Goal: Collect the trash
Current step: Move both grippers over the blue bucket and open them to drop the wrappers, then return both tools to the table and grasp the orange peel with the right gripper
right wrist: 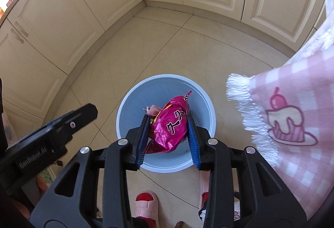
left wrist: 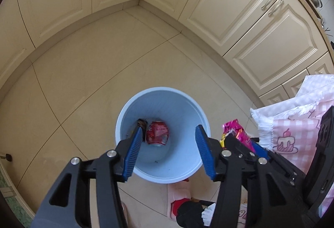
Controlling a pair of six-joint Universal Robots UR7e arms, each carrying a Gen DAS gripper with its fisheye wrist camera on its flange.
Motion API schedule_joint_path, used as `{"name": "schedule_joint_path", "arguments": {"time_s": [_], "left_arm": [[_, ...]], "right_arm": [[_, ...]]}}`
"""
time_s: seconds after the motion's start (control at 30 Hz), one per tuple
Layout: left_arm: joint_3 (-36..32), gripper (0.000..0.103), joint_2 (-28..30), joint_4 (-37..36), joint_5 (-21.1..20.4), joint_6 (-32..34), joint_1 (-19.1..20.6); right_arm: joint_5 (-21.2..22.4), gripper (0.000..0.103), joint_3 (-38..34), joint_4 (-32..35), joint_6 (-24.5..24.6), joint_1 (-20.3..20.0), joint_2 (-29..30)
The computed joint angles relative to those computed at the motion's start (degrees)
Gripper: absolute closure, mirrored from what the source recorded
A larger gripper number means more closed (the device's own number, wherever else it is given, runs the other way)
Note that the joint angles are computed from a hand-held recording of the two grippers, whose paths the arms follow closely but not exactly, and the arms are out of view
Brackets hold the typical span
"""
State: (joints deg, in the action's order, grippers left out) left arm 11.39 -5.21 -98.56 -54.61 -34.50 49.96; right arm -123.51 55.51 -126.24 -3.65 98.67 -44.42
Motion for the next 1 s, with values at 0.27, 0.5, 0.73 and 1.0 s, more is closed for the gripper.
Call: {"name": "schedule_joint_path", "arguments": {"time_s": [0.27,0.5,0.73,1.0], "left_arm": [[2.51,0.051,-1.45,0.52,1.34,-0.45,-0.1],[-0.32,0.051,-0.23,2.34,1.31,-0.09,-0.13],[-0.17,0.051,-0.38,2.39,1.43,-0.24,-0.16],[2.87,0.051,-2.07,-0.52,2.52,0.76,-0.66]], "right_arm": [[0.86,0.067,0.07,-0.65,-0.9,-0.82,0.88],[1.68,0.055,1.55,-4.92,-3.16,-0.97,0.55],[1.12,0.053,1.71,-6.12,-3.31,-0.78,0.48],[-3.57,0.053,3.32,-8.9,-6.63,1.28,-0.64]]}}
